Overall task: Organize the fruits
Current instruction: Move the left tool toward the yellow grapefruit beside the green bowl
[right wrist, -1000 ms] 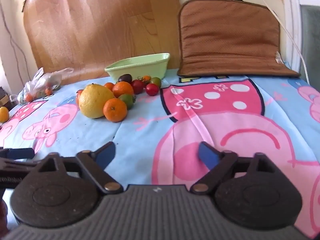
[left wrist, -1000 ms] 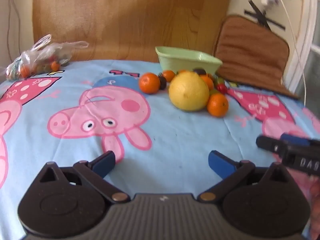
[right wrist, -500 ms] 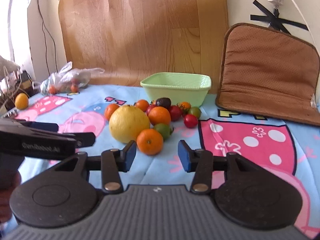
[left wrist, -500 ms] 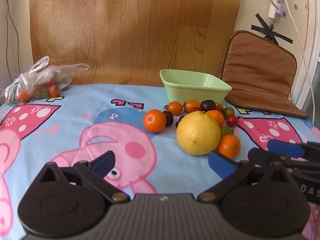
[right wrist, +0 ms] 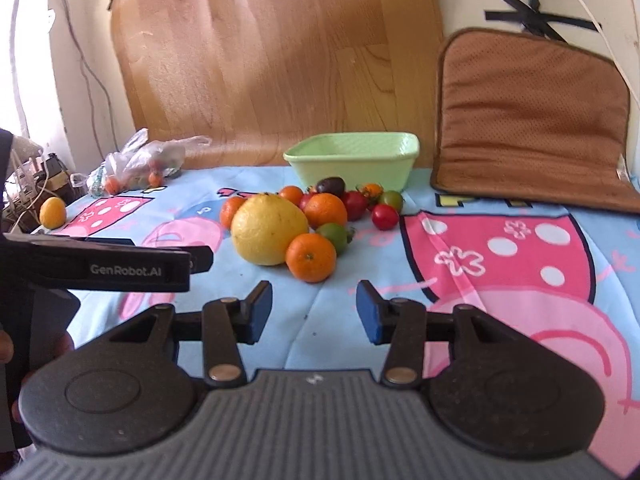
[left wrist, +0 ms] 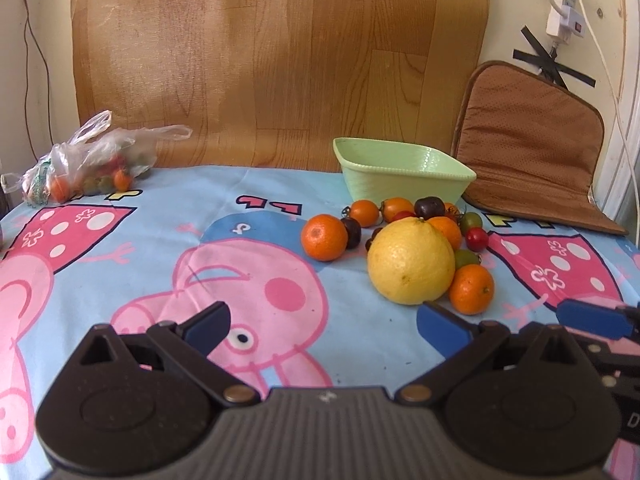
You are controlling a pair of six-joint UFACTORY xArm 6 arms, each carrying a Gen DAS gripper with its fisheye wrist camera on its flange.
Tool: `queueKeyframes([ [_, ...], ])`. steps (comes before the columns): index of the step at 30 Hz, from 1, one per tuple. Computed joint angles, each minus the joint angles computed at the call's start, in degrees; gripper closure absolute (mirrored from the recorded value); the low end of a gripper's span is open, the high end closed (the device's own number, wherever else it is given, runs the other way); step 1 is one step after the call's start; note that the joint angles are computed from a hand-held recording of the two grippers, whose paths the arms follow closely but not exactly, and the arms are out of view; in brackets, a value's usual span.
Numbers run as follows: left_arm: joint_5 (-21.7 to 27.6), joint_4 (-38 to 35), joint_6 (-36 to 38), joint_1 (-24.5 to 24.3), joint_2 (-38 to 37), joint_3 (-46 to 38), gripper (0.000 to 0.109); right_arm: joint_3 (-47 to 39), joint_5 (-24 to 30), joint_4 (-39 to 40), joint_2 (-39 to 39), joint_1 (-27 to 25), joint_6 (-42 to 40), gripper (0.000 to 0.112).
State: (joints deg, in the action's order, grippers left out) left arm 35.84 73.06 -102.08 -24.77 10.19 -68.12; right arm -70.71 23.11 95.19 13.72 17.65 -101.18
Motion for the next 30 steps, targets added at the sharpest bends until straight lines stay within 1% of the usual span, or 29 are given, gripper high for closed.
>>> queueKeyframes([
  [3, -0.7, 2.3, -4.4, 0.6, -2.3, 2.7, 0.006, -2.4, 0.8, -2.0, 1.0, 1.0, -2.2, 0.063],
  [4, -0.5, 2.8, -5.8, 0.6, -3.0, 3.7, 0.007, -3.8, 1.7, -3.8, 1.9, 1.3, -2.1, 0.063],
  [5, 1.1, 2.3, -6.5, 0.3, -3.6, 4.4, 0.01, -5.5, 2.2, -5.2, 3.2, 1.6, -2.7, 0.063],
  [6, 2.1, 1.8, -7.5, 0.3, -4.3, 5.3, 0.01, -7.3, 1.6, -5.4, 4.7, 2.3, -4.1, 0.062],
  [7, 0.8, 2.2, -9.3, 1.0, -5.5, 7.1, 0.009, -9.3, 0.5, -5.7, 6.4, 3.1, -5.5, 0.061],
  [8, -0.8, 2.7, -11.0, 1.8, -6.6, 8.6, 0.009, -11.7, -1.2, -6.0, 8.5, 4.1, -6.4, 0.057],
  [9, -1.0, 2.8, -12.4, 2.0, -7.8, 10.2, 0.009, -14.2, -3.1, -6.9, 10.8, 5.0, -6.3, 0.055],
  [10, -0.2, 3.3, -13.3, 1.9, -8.7, 11.3, 0.009, -16.6, -4.6, -9.0, 13.0, 5.5, -4.4, 0.051],
  [11, 1.0, 3.9, -14.1, 1.5, -9.6, 12.3, 0.009, -18.5, -3.8, -10.8, 14.7, 5.3, -1.7, 0.048],
  [12, 1.8, 4.4, -14.7, 1.3, -10.6, 13.5, 0.009, -19.7, -1.4, -12.8, 15.6, 4.8, 1.7, 0.048],
  [13, 1.8, 4.6, -14.9, 1.4, -11.1, 14.2, 0.009, -20.8, 1.0, -15.9, 16.4, 4.3, 5.4, 0.051],
  [14, 1.3, 5.0, -15.3, 1.7, -11.7, 14.9, 0.009, -20.2, 1.2, -16.9, 15.9, 4.5, 6.7, 0.053],
  [16, 0.3, 6.9, -17.0, 2.3, -12.6, 15.9, 0.009, -17.7, -0.6, -17.1, 14.0, 5.3, 6.9, 0.055],
  [17, -0.6, 8.2, -18.3, 2.8, -12.8, 16.1, 0.009, -15.9, -0.1, -15.1, 12.6, 5.2, 5.4, 0.062],
  [18, -1.8, 9.5, -19.5, 3.4, -12.9, 16.2, 0.009, -14.2, 0.9, -13.9, 11.0, 5.0, 4.3, 0.067],
  [19, -3.6, 11.0, -21.3, 4.1, -13.0, 16.3, 0.009, -12.1, 2.8, -13.6, 9.3, 4.4, 3.9, 0.072],
  [21, -7.4, 14.4, -25.0, 5.7, -12.6, 15.7, 0.008, -8.8, 6.8, -14.6, 6.8, 3.3, 5.5, 0.072],
  [22, -9.5, 16.2, -26.7, 6.4, -12.0, 15.0, 0.008, -7.7, 7.1, -14.7, 6.1, 3.2, 5.7, 0.071],
  [24, -13.2, 19.2, -29.1, 7.7, -10.3, 13.0, 0.008, -6.8, 6.6, -14.5, 5.8, 3.4, 4.8, 0.07],
  [26, -15.8, 23.4, -32.6, 8.4, -8.2, 10.2, 0.008, -7.2, 5.9, -14.6, 6.2, 3.6, 4.1, 0.07],
  [28, -17.2, 27.2, -34.7, 8.7, -6.3, 7.3, 0.008, -7.5, 5.2, -14.6, 6.2, 3.8, 4.4, 0.07],
  [30, -18.6, 29.6, -35.6, 8.8, -4.2, 4.4, 0.007, -7.3, 4.8, -11.4, 5.5, 3.7, 1.4, 0.07],
])
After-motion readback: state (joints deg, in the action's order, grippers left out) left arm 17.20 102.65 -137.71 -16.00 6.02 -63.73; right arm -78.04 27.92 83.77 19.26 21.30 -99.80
